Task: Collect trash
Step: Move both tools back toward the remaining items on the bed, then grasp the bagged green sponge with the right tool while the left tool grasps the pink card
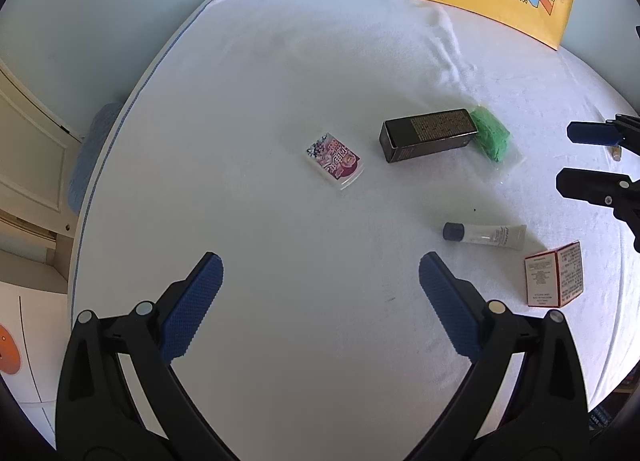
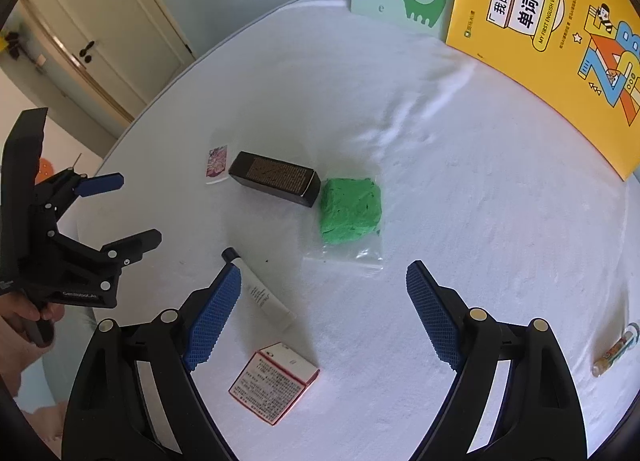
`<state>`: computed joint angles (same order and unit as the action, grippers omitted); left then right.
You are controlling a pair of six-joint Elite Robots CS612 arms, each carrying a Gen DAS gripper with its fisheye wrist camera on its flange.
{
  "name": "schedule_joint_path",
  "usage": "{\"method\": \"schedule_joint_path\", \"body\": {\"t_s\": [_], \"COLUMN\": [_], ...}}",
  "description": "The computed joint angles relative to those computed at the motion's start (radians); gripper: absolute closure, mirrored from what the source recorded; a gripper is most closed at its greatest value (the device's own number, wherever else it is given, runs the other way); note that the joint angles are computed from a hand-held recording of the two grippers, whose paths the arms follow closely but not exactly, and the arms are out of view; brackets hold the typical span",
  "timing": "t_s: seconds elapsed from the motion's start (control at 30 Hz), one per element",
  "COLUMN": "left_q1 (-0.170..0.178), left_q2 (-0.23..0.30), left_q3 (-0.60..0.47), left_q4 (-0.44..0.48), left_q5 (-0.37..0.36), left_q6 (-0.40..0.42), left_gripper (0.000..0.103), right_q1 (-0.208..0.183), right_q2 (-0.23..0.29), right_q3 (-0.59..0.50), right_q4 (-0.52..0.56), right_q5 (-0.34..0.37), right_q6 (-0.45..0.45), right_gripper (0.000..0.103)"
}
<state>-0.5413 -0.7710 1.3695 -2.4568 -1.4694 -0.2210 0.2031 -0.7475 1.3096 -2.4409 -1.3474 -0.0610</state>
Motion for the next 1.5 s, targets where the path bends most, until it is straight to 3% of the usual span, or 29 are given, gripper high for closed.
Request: {"method": "schedule_joint_path", "body": {"t_s": [0.47, 0.9, 1.07, 1.23, 1.3, 1.4, 1.5], "left_q1": [0.016, 0.037, 0.033, 0.031, 0.030, 0.029, 0.028], "left_q2": [0.086, 0.148, 0.152, 0.152, 0.149, 0.145, 0.146], "left_q3": [-0.124, -0.204, -0.208, -0.204, -0.202, -0.198, -0.202], "left_q4": [0.072, 0.098, 0.082, 0.056, 0.050, 0.045, 0.048], "left_q5": [-0.061, -0.117, -0.090, -0.084, -0.077, -0.073, -0.071], "left_q6": [0.018, 0.015, 0.029, 0.034, 0.023, -0.001, 0.003], "left_gripper": [0.007, 0.008, 0.012, 0.023, 0.038, 0.062, 0.064], "right_q1": [-0.007, 0.010, 0.017, 0.026, 0.027, 0.022, 0.018], "right_q2": [0.067, 0.109, 0.116, 0.133, 0.134, 0.132, 0.132], "right_q3": [-0.090, -0.143, -0.150, -0.174, -0.176, -0.177, -0.179], "right_q4": [0.077, 0.101, 0.103, 0.098, 0.096, 0.102, 0.106], "right_q5": [-0.022, -0.075, -0.082, -0.113, -0.127, -0.118, -0.103], "right_q6": [-0.010, -0.060, -0.074, -0.083, -0.088, -0.079, -0.068], "right_gripper": [0.019, 0.017, 0.019, 0.031, 0.043, 0.054, 0.055]}}
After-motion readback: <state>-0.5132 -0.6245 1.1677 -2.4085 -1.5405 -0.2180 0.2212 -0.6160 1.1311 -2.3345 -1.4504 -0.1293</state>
